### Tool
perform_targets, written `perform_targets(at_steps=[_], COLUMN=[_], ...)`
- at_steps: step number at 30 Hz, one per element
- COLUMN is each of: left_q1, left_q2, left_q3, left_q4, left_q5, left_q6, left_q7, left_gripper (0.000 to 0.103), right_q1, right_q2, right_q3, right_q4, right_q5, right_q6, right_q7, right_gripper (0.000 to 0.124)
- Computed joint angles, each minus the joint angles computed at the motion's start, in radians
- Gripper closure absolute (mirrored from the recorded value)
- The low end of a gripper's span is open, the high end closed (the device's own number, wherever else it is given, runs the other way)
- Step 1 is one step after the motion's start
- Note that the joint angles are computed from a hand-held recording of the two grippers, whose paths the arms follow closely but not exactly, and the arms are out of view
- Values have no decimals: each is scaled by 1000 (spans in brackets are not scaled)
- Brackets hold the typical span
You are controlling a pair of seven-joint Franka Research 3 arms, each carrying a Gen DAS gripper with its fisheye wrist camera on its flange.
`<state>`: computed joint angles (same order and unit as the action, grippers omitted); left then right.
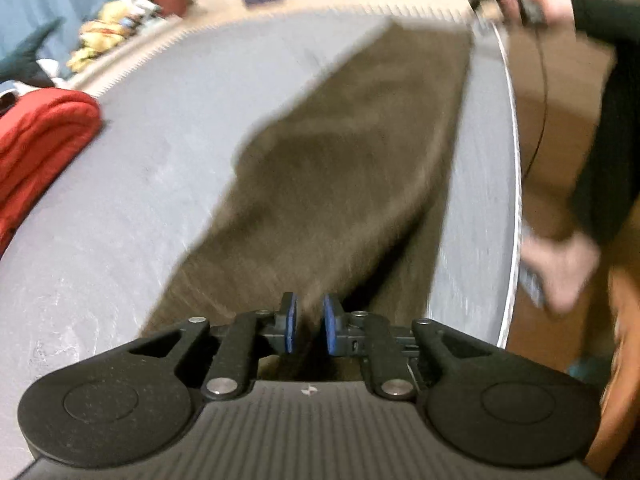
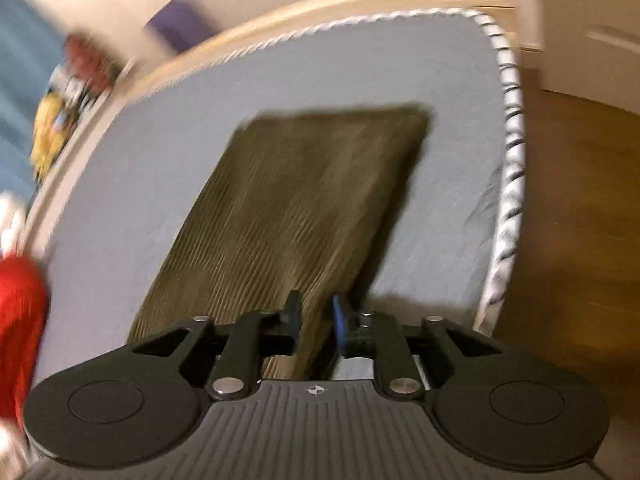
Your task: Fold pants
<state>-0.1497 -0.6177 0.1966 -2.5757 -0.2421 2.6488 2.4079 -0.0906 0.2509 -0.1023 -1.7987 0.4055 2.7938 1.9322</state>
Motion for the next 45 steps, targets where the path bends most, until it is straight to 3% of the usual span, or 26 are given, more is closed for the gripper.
perform_targets(at_steps=[2, 4, 6, 9, 16, 20, 23, 27, 30, 31, 33, 35, 38, 39, 41, 43, 45], left_q1=[-21, -15, 7, 49, 63, 56, 48, 43, 22, 14, 1, 4, 37, 55, 66, 76, 128], left_q2=[-2, 16, 48, 94, 165, 172, 183, 194, 195, 195, 195, 198, 207, 209, 209, 212, 242], left_q3=[10, -12, -41, -78, -82, -78, -71, -72, -55, -48, -33, -33, -53, -66, -66, -60, -84], left_q4=[-4, -10, 0, 15, 57, 58, 63, 70, 76, 79, 88, 97, 115, 118, 124, 139, 179], left_q5=[-45, -48, -23, 37, 135, 164, 173, 176, 154, 145, 120, 106, 108, 118, 106, 78, 113], left_q6=[75, 159, 202, 252, 282, 289, 287, 287, 283, 278, 250, 211, 131, 110, 63, -21, -182], left_q7=[-19, -69, -145, -247, -360, -384, -391, -409, -407, -404, -396, -390, -385, -389, -376, -366, -401], left_gripper=[77, 73, 73, 73, 73, 73, 73, 73, 73, 73, 73, 73, 73, 73, 73, 73, 73], right_q1=[-13, -81, -138, -167, -139, -36, -47, -110, -128, -136, -86, -74, -111, -92, -34, -15, -18], right_q2=[48, 105, 162, 237, 284, 275, 279, 299, 265, 251, 250, 278, 339, 345, 337, 314, 295], right_q3=[-13, 36, 80, 89, 60, -57, -33, 42, 66, 74, -2, -41, -23, -52, -128, -145, -129], right_q4=[40, 101, 170, 257, 320, 337, 348, 378, 340, 322, 306, 328, 406, 412, 395, 363, 346], right_q5=[15, 118, 196, 227, 177, -39, -83, 0, 71, 100, 64, 38, 17, -28, -123, -178, -196], right_q6=[74, 99, 60, -22, -57, -104, -83, -64, 65, 117, 186, 149, -22, -49, -35, 18, 54], right_q7=[26, -35, -98, -139, -115, -4, -43, -116, -161, -175, -110, -45, -26, 9, 107, 138, 129], right_gripper=[80, 80, 80, 80, 80, 98, 103, 111, 113, 113, 113, 112, 107, 104, 79, 74, 74])
